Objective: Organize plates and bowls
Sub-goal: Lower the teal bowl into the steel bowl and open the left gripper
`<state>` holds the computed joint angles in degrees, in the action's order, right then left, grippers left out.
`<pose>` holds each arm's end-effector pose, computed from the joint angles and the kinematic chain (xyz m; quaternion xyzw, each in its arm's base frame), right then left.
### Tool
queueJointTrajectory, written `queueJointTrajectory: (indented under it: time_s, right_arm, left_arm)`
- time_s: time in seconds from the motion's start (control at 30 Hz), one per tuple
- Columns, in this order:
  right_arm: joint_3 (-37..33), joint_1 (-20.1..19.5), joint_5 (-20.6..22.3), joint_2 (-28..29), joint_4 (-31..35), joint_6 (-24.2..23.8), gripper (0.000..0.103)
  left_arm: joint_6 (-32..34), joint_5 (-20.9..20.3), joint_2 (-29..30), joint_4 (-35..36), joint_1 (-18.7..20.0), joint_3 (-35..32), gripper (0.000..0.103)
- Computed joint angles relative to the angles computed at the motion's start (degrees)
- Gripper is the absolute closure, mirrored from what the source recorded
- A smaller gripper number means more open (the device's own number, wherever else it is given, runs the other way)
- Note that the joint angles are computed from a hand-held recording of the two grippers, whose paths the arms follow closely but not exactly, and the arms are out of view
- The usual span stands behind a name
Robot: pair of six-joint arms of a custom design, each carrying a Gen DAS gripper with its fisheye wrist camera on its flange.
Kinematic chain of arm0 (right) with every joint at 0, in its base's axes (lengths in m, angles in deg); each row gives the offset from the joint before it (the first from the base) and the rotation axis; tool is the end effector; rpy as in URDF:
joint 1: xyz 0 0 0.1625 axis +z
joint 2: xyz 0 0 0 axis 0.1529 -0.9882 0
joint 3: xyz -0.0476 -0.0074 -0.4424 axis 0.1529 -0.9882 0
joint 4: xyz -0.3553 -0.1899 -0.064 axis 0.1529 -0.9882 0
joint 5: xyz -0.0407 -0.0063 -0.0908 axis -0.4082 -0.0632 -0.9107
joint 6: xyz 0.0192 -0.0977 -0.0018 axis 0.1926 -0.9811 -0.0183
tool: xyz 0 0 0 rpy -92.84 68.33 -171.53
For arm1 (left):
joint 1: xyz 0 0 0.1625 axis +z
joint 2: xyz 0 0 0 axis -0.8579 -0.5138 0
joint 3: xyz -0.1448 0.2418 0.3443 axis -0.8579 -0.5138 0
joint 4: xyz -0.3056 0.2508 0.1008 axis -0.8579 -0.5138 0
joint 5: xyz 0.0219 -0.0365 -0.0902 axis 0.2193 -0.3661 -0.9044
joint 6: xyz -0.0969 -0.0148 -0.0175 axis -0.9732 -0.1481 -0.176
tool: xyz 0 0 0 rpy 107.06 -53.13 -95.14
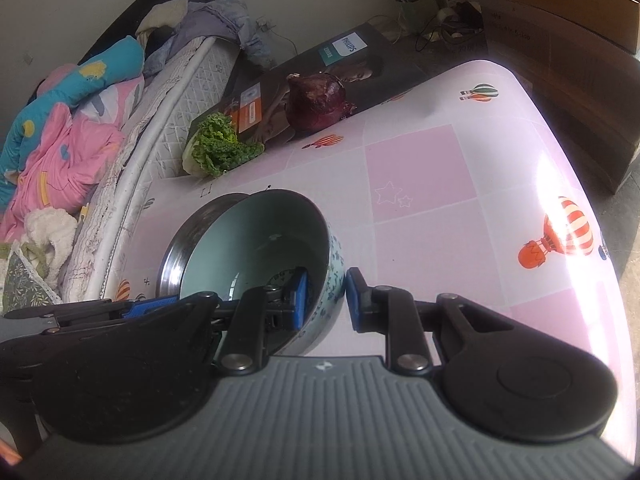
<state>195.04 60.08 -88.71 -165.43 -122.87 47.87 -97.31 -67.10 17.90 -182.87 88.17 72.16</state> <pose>-0.0571 -0.5119 0.3174 0.1516 -0.9590 0.2011 0.1296 -0.3723 -0.4432 -0.0694 0.0364 0.9013 -0.2726 0.3347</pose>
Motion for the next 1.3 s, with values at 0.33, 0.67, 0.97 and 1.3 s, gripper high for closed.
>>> queueJointTrajectory:
  time_s: [0.33, 0.67, 0.97, 1.3]
  right_arm:
    - [-1.2, 6.8, -2.8, 8.8, -2.1, 4.9, 0.083]
    - [-1.8, 8.4, -6.7, 14.9, -7.9, 3.7, 0.083]
    - [-1.3, 8.1, -4.1, 12.5, -5.4, 4.4, 0.071]
    - [5.0, 4.1, 5.8, -3.1, 2.9, 3.2, 0.069]
  left_arm:
    - [-5.0, 2.2, -6.6, 3.5, 3.1, 6.0, 0.082]
    - [-3.0, 3.8, -5.8, -1.7, 5.5, 8.3, 0.082]
    - [-2.1, 4.7, -7.1, -4.9, 3.3, 9.6, 0.064]
    - [-12.6, 4.4, -13.2, 5.7, -4.6, 13.8, 0.031]
